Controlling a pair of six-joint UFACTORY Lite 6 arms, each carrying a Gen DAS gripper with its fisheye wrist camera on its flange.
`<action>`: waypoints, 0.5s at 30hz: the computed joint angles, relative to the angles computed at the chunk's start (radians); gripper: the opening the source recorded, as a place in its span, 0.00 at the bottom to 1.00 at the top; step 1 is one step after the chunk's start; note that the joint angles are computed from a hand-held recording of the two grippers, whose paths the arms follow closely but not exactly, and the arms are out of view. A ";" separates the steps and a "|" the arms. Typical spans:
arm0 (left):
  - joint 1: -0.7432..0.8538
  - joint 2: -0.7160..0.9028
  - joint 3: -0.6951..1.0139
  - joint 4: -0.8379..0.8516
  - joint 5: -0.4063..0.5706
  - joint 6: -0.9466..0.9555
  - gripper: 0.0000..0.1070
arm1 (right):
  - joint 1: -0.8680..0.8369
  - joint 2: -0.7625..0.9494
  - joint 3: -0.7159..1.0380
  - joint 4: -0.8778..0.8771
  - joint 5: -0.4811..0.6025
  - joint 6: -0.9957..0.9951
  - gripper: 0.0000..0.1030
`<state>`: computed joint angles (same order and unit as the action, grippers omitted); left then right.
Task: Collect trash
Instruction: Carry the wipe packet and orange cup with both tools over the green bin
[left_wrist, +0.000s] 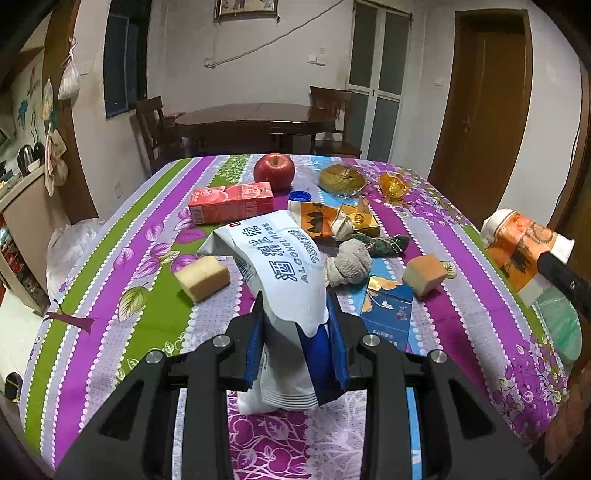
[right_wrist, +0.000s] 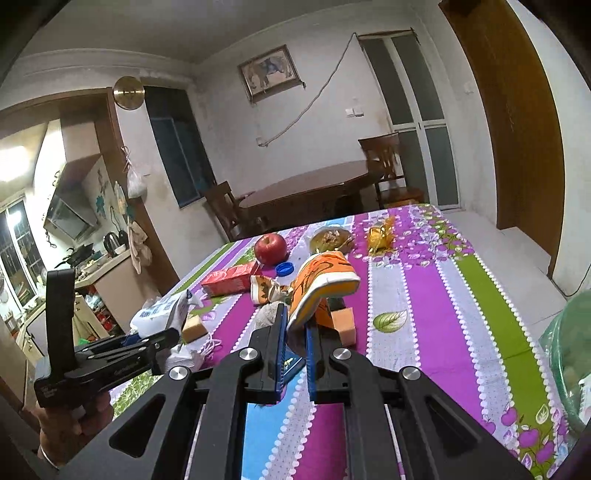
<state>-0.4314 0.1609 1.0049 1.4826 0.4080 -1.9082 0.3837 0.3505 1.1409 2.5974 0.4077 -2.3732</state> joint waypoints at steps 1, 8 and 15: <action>-0.008 0.006 0.007 -0.003 0.006 0.002 0.28 | 0.003 0.005 0.004 0.001 -0.005 0.003 0.10; -0.059 0.039 0.050 -0.051 0.055 0.053 0.28 | -0.002 -0.028 -0.053 0.009 0.003 0.004 0.10; -0.100 0.057 0.087 -0.078 0.103 0.091 0.28 | -0.018 -0.084 -0.096 0.047 0.009 -0.042 0.10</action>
<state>-0.5310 0.2181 1.0920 1.4046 0.5105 -1.8171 0.3660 0.2660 1.0445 2.6441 0.4167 -2.4149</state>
